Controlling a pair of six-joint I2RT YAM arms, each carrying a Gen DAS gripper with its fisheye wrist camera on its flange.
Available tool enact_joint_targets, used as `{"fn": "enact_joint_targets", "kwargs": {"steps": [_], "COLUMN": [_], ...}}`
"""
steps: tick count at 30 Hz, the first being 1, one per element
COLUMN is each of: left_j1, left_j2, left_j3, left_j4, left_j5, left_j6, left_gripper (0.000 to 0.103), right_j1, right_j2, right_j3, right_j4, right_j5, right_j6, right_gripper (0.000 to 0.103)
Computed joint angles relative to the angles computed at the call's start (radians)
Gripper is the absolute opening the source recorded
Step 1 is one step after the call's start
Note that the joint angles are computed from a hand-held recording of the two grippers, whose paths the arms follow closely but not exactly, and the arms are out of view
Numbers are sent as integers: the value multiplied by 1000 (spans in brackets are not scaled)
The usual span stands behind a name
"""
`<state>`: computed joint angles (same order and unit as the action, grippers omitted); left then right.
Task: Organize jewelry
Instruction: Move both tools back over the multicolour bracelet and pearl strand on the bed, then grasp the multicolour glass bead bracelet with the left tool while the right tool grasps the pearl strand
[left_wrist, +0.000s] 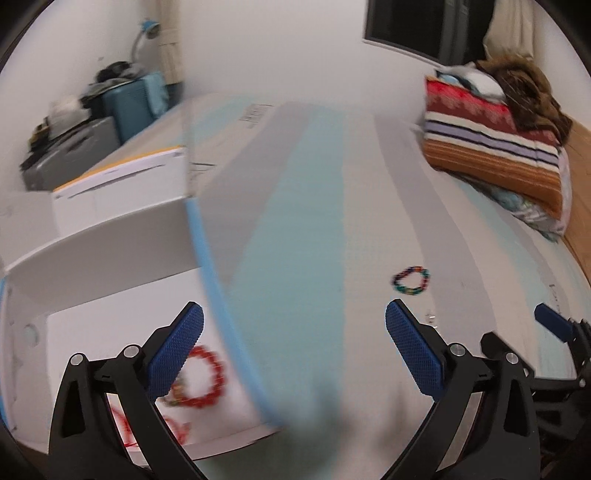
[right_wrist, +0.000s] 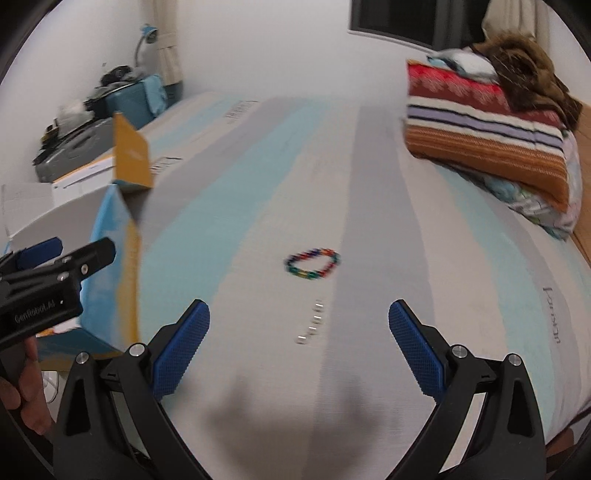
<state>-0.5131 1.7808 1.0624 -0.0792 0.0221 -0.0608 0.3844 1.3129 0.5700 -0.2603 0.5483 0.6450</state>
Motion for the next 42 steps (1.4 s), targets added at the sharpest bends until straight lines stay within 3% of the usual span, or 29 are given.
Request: {"fn": "enact_joint_targets", "kwargs": {"steps": [7, 16, 22, 28, 31, 35, 37, 42], "left_j1": [-112, -174, -200, -211, -210, -214, -217, -223], "left_j2": [195, 519, 716, 842, 861, 852, 846, 812], "left_j3": [183, 535, 758, 901, 903, 873, 862, 794], "left_j4": [-28, -138, -204, -243, -226, -195, -188, -148], "left_j5": [-39, -56, -61, -64, -64, -82, -88, -83], "left_j6": [-18, -23, -21, -20, -17, -12, -4, 15], "left_gripper": [97, 97, 97, 95, 91, 76, 68, 46], "right_j1": [-173, -352, -410, -410, -393, -391, -396, -388], "right_j2": [67, 401, 589, 642, 664, 664, 651, 634], "right_j3": [-114, -124, -84, -77, -61, -70, -76, -82], "right_j4": [206, 529, 670, 746, 737, 761, 759, 747], "right_j5": [-117, -275, -343, -367, -332, -333, -342, -351], "right_j6": [-111, -217, -243, -254, -255, -254, -256, -266], "right_gripper": [94, 94, 94, 93, 85, 74, 59, 35]}}
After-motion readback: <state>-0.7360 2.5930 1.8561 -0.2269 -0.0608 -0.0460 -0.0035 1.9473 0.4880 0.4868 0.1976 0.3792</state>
